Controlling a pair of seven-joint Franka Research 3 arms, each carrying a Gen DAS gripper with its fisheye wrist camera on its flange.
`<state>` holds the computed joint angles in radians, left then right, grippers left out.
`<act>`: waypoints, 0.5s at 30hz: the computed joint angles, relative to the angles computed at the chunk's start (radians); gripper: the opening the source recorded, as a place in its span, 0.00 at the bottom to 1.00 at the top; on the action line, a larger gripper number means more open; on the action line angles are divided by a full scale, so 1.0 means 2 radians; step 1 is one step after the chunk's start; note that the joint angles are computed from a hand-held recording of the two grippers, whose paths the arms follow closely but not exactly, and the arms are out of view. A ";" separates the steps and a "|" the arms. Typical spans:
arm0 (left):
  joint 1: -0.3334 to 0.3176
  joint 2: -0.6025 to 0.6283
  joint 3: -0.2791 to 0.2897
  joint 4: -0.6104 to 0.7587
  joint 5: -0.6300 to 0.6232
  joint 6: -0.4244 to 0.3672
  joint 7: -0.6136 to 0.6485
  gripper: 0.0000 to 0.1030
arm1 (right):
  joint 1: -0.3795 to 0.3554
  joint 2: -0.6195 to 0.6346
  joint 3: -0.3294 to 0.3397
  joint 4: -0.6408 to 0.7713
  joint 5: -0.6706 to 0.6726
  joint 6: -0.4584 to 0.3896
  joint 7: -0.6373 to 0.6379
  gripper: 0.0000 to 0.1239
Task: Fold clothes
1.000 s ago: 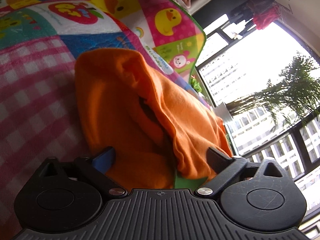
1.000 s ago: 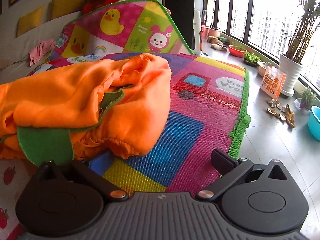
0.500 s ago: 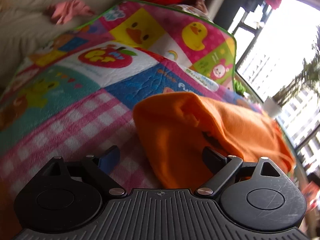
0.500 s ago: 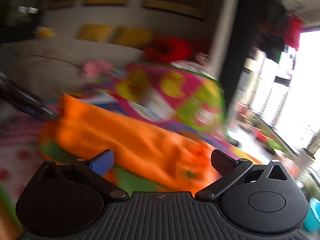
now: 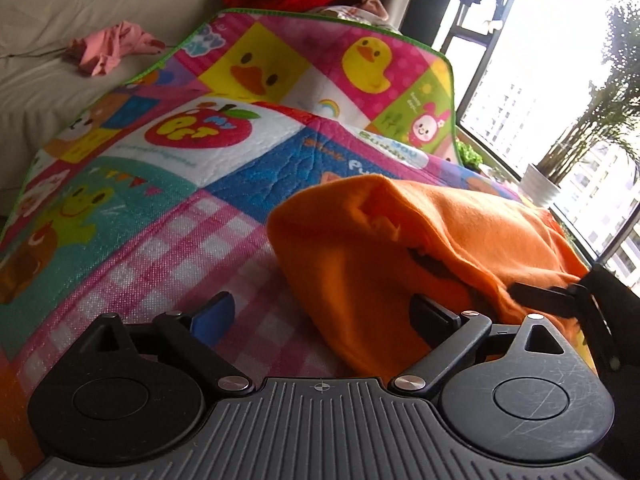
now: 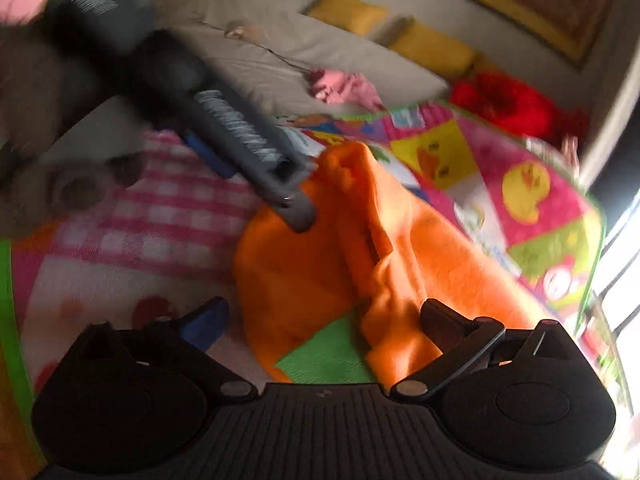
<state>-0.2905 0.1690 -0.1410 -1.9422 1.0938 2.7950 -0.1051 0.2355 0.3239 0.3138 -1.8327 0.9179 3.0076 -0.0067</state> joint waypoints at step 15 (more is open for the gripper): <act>0.013 -0.044 -0.022 -0.049 -0.030 0.018 0.083 0.98 | 0.006 0.018 -0.015 0.013 -0.112 0.004 0.165 0.72</act>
<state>-0.2636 0.0812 -0.1843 -2.0396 1.0340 2.8310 0.0607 0.2470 0.3608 0.2835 -1.8072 0.6929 3.0163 0.3240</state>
